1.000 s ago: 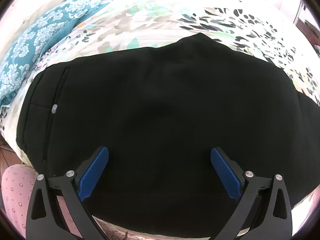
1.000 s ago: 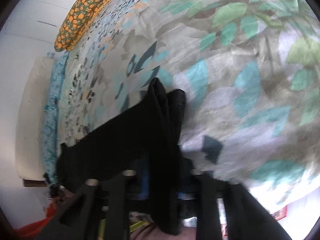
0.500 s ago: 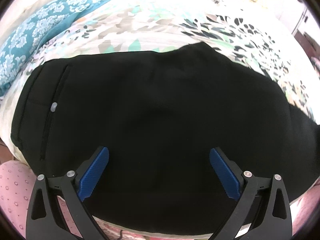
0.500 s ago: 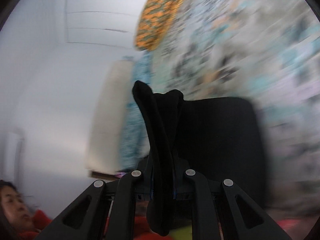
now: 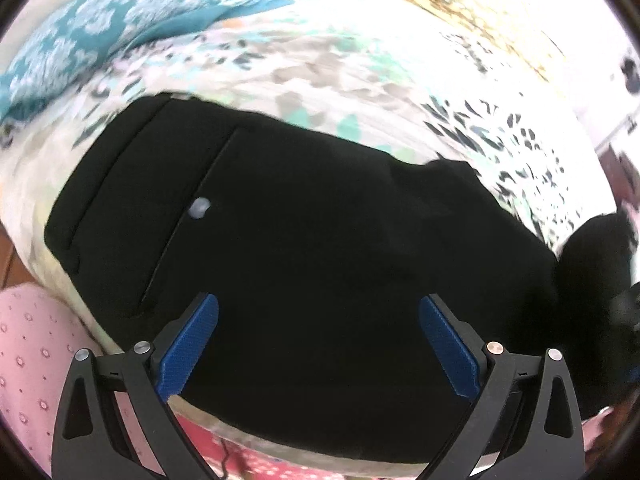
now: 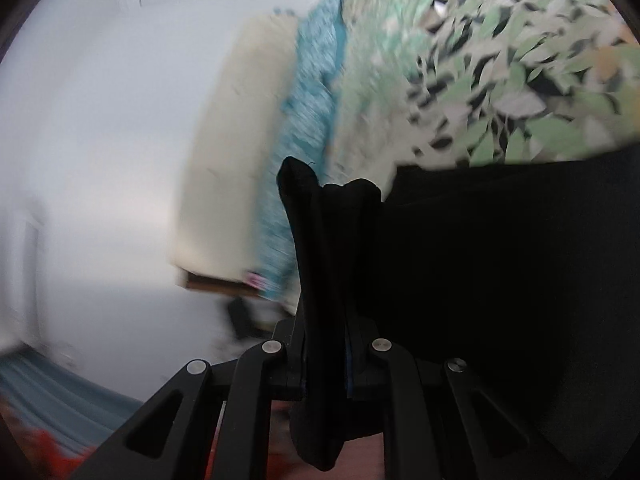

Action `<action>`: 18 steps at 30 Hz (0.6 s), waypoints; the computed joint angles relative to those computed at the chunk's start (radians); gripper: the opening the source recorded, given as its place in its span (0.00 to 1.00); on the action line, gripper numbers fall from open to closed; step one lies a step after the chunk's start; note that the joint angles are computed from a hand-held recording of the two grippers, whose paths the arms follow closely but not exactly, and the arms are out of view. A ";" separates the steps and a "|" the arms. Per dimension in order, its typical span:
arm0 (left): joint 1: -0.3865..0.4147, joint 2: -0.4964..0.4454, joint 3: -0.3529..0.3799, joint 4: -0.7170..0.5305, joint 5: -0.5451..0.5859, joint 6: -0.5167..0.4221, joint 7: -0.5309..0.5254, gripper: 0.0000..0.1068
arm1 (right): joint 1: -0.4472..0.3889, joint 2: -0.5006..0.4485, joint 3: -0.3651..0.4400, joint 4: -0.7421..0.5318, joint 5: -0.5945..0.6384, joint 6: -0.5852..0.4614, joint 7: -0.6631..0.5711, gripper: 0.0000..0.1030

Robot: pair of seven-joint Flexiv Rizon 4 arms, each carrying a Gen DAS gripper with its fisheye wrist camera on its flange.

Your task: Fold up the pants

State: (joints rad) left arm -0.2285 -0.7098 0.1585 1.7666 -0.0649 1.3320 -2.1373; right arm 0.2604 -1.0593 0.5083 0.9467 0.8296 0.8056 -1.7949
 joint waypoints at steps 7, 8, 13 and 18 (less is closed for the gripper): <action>-0.001 0.001 -0.003 0.001 0.010 0.011 0.003 0.94 | 0.067 0.079 -0.088 0.084 -0.196 0.084 0.048 0.71; 0.022 0.006 -0.030 0.017 -0.003 0.040 0.014 0.94 | 0.057 0.090 -0.083 0.093 -0.205 0.105 0.029 0.72; 0.248 0.023 -0.322 0.143 -0.104 0.307 0.146 0.94 | -0.028 0.254 -0.104 0.328 -0.221 0.390 -0.022 0.88; 0.303 -0.003 -0.459 0.118 -0.078 0.329 0.322 0.94 | -0.053 0.356 -0.186 0.586 -0.249 0.627 0.070 0.90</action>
